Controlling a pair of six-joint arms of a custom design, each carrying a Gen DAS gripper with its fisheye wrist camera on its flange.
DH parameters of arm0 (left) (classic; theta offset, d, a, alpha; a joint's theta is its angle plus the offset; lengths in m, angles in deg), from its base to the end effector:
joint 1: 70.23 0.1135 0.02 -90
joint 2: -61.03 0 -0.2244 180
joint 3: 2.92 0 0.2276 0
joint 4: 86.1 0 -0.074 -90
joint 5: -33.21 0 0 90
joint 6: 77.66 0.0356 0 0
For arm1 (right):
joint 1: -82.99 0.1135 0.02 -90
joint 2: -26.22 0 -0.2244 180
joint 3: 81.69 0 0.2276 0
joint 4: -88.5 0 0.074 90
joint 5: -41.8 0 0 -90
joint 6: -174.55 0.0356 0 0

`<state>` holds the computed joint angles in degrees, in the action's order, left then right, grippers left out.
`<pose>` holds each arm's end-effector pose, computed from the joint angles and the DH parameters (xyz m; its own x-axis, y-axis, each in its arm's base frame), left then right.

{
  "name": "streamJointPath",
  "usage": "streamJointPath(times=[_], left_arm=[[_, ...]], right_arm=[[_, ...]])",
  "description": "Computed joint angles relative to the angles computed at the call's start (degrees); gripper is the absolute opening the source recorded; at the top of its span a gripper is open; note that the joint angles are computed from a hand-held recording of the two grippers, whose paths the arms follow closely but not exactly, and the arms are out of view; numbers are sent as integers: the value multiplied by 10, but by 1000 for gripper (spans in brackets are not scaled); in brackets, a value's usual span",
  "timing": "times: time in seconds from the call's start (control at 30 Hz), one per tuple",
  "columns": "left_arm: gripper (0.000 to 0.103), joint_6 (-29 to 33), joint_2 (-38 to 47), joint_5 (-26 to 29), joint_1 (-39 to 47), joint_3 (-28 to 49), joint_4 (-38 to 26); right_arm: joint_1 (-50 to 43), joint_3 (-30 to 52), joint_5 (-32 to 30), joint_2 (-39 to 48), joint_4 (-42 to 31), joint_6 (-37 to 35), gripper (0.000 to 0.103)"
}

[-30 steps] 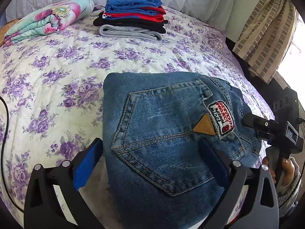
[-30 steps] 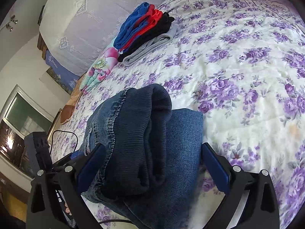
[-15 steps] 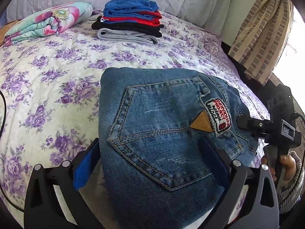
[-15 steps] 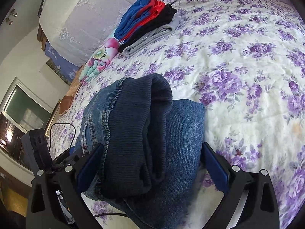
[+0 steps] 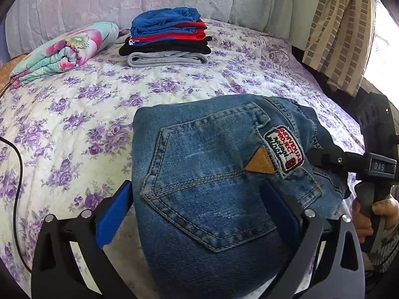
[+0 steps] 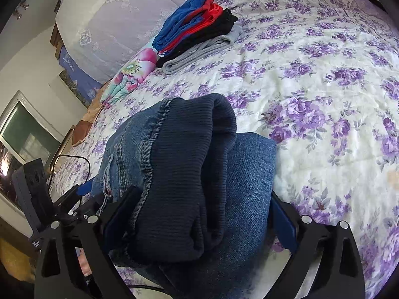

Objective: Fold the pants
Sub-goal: 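Lower the folded jeans onto the clothes stack and open both tools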

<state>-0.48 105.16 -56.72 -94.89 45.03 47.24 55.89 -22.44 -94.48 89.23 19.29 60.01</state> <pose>0.1512 -0.0695 0.2104 -0.6953 0.0751 -0.7148 0.2705 0.9487 -0.1635 0.1667 -0.0564 0.2043 -0.8268 0.1006 -0.5534 -0.2385 0.8283 0.5070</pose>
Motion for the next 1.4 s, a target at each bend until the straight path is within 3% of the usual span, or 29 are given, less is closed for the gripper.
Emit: streamJointPath(times=[0.3,0.47,0.57,0.7,0.77,1.0,1.27,1.4], left_arm=[[80,-10,-37,-24,-21,13,-19],[68,-2,-34,41,36,56,-27],[64,14,1,59,62,106,-27],[64,37,46,22,63,174,-16],[64,46,75,43,89,209,-14],[64,85,219,61,138,379,-19],[64,105,472,71,181,643,-57],[64,100,590,84,204,729,-56]], right_arm=[[-18,-17,-7,-95,-13,-23,70],[-33,21,-28,-112,-39,-30,61],[-12,65,-28,-105,-23,4,59],[36,123,-17,-86,20,67,59],[61,145,-5,-73,44,98,59],[141,286,39,49,109,187,59],[202,500,92,276,157,258,59],[230,587,114,402,172,292,59]])
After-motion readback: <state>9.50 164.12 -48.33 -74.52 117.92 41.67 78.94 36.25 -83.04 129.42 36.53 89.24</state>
